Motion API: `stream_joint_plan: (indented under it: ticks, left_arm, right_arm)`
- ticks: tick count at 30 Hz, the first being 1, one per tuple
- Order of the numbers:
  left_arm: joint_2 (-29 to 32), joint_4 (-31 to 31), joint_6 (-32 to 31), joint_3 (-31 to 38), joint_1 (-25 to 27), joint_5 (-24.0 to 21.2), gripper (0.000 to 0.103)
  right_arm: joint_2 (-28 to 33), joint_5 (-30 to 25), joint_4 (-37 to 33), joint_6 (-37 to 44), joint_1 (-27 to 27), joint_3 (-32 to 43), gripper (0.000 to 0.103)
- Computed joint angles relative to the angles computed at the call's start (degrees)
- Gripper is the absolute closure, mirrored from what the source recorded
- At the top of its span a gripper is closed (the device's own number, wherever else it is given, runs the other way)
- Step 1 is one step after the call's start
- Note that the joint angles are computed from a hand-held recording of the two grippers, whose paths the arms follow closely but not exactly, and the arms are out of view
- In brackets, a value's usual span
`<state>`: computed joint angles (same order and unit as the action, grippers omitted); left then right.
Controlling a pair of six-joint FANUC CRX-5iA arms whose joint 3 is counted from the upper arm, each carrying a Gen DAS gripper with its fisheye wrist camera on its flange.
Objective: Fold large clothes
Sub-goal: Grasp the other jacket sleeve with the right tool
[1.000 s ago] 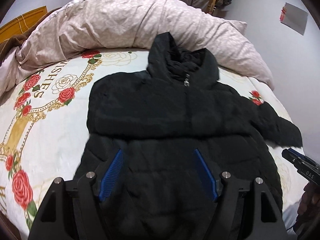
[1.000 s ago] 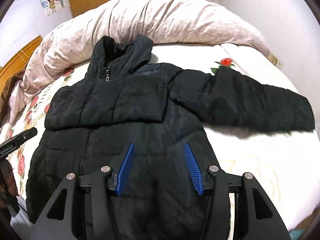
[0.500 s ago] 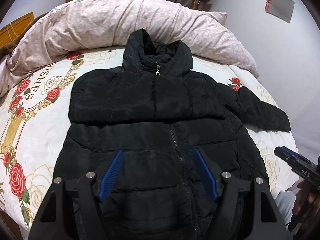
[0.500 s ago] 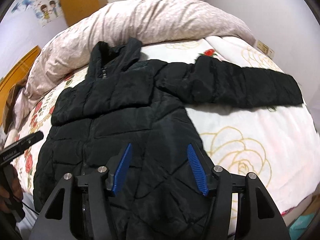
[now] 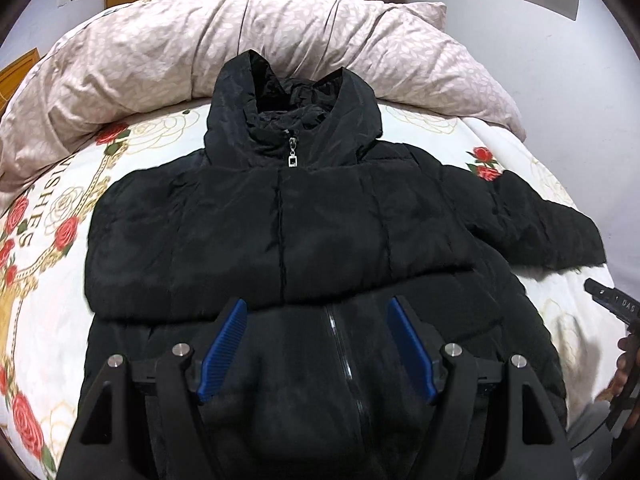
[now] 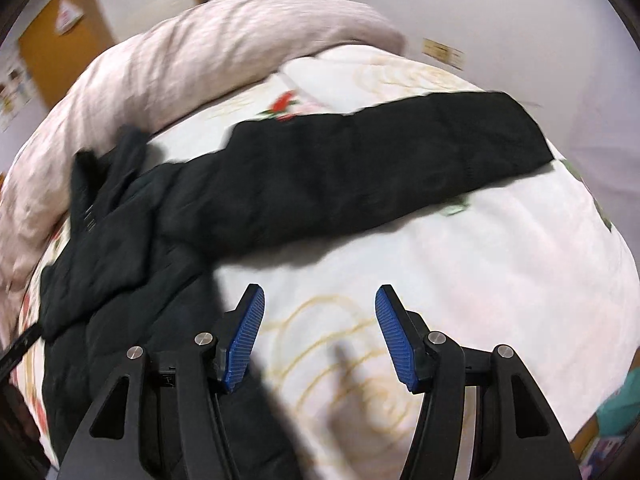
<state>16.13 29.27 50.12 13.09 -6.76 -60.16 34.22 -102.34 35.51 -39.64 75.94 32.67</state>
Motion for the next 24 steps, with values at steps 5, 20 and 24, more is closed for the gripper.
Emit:
stream_joint_plan:
  ticks: [5,20,24]
  left_arm:
    - [4.81,-2.11,2.05,4.84,-1.72,1.59,0.029]
    - [12.53,-3.40,3.67,11.15,-4.81,5.30,0.028]
    - [12.87,-2.86,3.31,11.23,-5.21,5.31,0.028]
  right_arm:
    - [-6.56,2.78,-1.83,-7.45,-1.37,-11.11,0.045]
    - [-17.49,9.32,2.40,-22.03,-2.89,-31.27,0.041]
    - [-18.62,9.57,5.09,-27.15,-2.57,-33.97,0.041]
